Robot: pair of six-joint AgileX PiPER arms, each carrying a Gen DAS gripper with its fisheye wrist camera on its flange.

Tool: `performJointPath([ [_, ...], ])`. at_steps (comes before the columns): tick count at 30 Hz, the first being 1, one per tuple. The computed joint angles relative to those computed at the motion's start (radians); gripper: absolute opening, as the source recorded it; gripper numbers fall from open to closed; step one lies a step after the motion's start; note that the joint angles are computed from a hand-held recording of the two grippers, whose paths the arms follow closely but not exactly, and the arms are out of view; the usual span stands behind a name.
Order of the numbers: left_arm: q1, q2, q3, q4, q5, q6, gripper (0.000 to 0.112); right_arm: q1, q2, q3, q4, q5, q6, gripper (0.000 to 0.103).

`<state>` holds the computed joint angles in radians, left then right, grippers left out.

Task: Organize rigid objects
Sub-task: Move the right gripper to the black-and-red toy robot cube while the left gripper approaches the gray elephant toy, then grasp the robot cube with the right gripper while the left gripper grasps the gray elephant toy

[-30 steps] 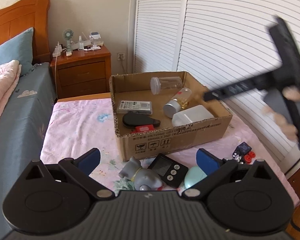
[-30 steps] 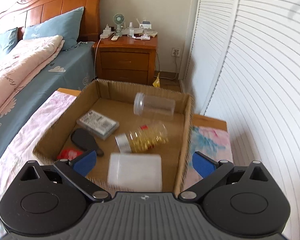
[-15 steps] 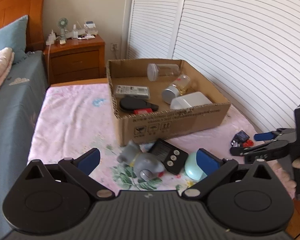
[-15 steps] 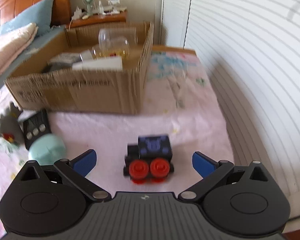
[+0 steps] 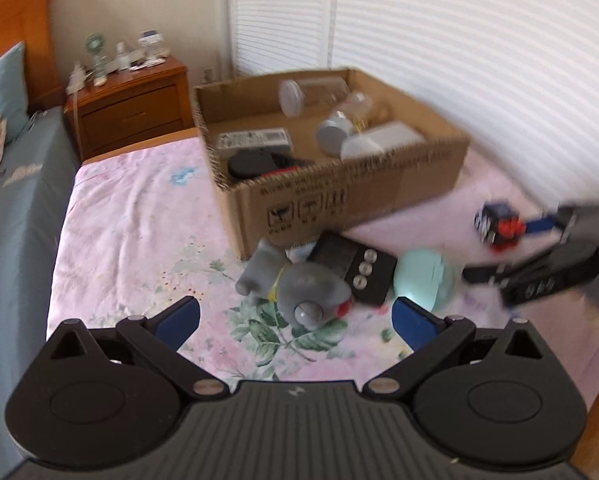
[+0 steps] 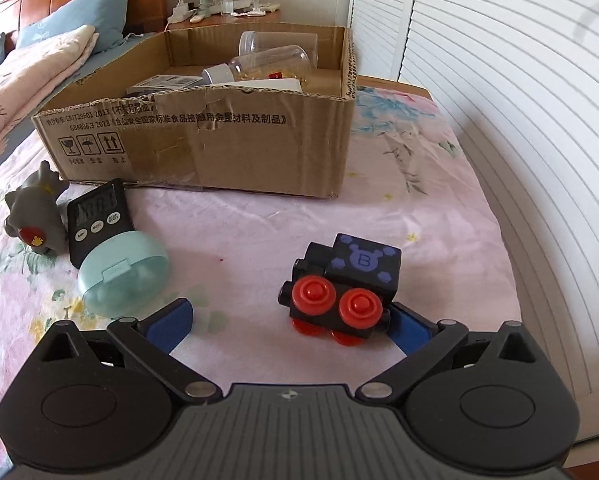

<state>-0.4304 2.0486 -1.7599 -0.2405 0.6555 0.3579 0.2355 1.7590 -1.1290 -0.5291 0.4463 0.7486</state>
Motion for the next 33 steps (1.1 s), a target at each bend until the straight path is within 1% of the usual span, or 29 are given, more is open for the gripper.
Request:
performJointPath([
  [2,-0.013,0.025,-0.019,0.046,0.015,0.004,0.102,0.003,0.001,-0.002,0.0,0.007,0.004,0.103],
  [4,-0.022,0.065,-0.06,0.084,0.063,-0.01,0.102,0.007,-0.001,-0.001,-0.007,0.011,0.012,0.103],
  [7,-0.016,0.113,-0.101,0.074,0.121,-0.004,0.102,0.006,0.0,-0.003,-0.005,0.011,0.011,0.103],
  [9,0.006,0.121,-0.095,0.004,0.122,0.028,0.102,0.01,-0.002,0.0,-0.013,0.01,0.022,0.103],
  [10,0.013,0.119,-0.086,-0.016,0.109,0.042,0.102,0.006,0.0,-0.001,-0.01,0.008,0.017,0.103],
  [14,0.03,0.117,-0.061,-0.069,0.064,0.12,0.103,0.007,0.0,-0.001,-0.017,0.008,0.028,0.103],
  [18,0.042,0.128,-0.066,-0.123,0.05,0.195,0.103,0.006,0.0,0.003,-0.027,0.003,0.039,0.103],
  [20,0.046,0.145,-0.089,-0.14,0.053,0.22,0.103,0.006,-0.001,0.004,-0.03,0.001,0.041,0.103],
  [21,0.046,0.157,-0.112,-0.135,0.062,0.214,0.102,0.006,-0.001,0.004,-0.031,0.001,0.042,0.103],
  [23,0.04,0.172,-0.134,-0.121,0.052,0.196,0.102,0.006,-0.001,0.004,-0.031,0.001,0.042,0.103],
  [25,0.046,0.172,-0.131,-0.159,0.028,0.237,0.101,0.007,0.0,0.003,-0.031,0.002,0.042,0.103],
  [28,0.059,0.183,-0.156,-0.226,0.046,0.313,0.1,0.007,-0.001,0.005,-0.032,0.002,0.043,0.103],
  [31,0.054,0.194,-0.175,-0.205,0.034,0.32,0.095,0.009,-0.003,0.007,-0.036,0.001,0.049,0.103],
  [33,0.062,0.209,-0.201,-0.236,0.055,0.342,0.091,0.009,-0.003,0.009,-0.04,-0.001,0.053,0.103],
])
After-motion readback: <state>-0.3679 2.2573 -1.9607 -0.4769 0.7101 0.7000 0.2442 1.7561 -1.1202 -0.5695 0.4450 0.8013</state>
